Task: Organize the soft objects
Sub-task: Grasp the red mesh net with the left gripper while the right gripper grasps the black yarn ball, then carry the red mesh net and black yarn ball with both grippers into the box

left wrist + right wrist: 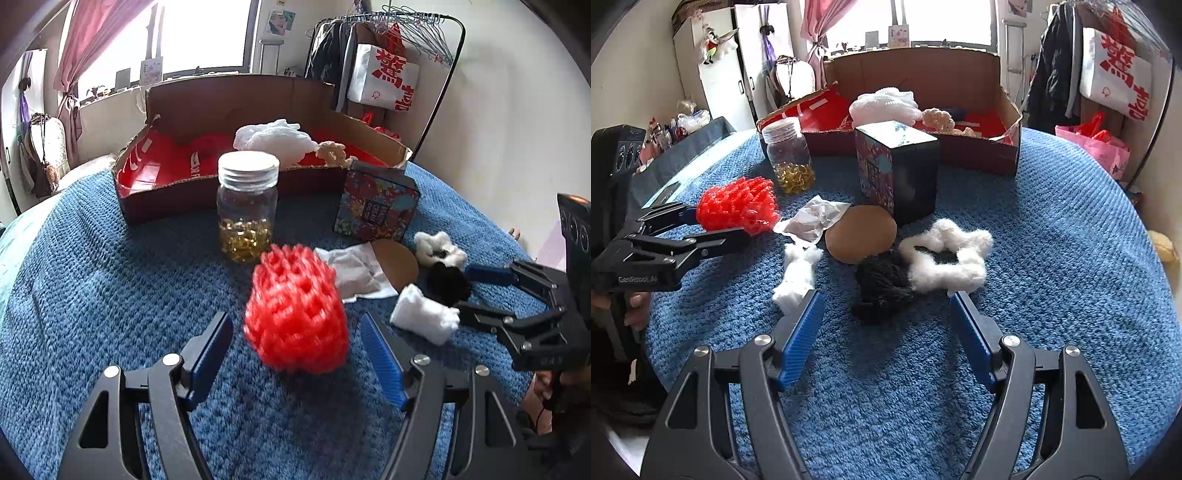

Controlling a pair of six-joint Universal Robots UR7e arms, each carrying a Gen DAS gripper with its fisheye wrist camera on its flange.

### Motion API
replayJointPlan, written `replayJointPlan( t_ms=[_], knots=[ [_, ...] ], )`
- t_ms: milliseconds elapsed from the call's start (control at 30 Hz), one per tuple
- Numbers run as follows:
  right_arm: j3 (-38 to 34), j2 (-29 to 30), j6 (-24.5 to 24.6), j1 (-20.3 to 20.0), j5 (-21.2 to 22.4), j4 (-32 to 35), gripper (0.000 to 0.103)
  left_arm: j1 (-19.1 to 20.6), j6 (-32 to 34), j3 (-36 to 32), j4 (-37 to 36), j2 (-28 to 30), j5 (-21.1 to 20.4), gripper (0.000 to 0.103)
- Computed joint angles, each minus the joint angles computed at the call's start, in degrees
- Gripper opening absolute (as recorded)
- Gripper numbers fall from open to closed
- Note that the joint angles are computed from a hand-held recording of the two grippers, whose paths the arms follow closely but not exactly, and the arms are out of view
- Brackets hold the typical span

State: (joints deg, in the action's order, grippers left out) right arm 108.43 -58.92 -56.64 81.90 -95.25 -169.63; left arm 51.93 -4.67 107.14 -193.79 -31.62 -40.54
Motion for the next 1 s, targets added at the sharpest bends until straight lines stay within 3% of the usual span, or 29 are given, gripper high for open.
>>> replayJointPlan(
  t_ms=[133,167,200,233,333,533,1000],
  knots=[
    [-1.1,0.3,2.7,-0.5,1.6,2.3,0.066,0.6,0.0,-0.9,0.6,0.0,-1.1,0.070],
    [-1.4,0.3,3.4,-0.6,2.2,3.2,0.054,0.9,-0.3,-1.1,1.1,-0.1,-1.8,0.065],
    [-1.9,0.4,4.3,-0.8,2.6,4.6,0.045,1.1,-0.6,-1.2,1.9,-0.3,-2.6,0.048],
    [-2.3,0.4,5.0,-1.0,3.1,5.9,0.033,1.3,-1.0,-1.1,2.4,-0.5,-3.3,0.048],
    [-2.7,-0.2,6.5,-1.8,5.3,8.2,0.026,1.1,-0.3,-0.4,0.6,-0.5,-3.4,0.047],
    [-1.5,-2.0,5.6,-1.6,7.0,8.1,0.026,-0.1,0.0,1.2,-1.7,-1.0,-2.3,0.047],
    [-2.6,-2.7,6.3,-1.9,6.4,8.1,0.026,0.2,-2.6,3.2,-1.0,-3.4,0.7,0.047]
  ],
)
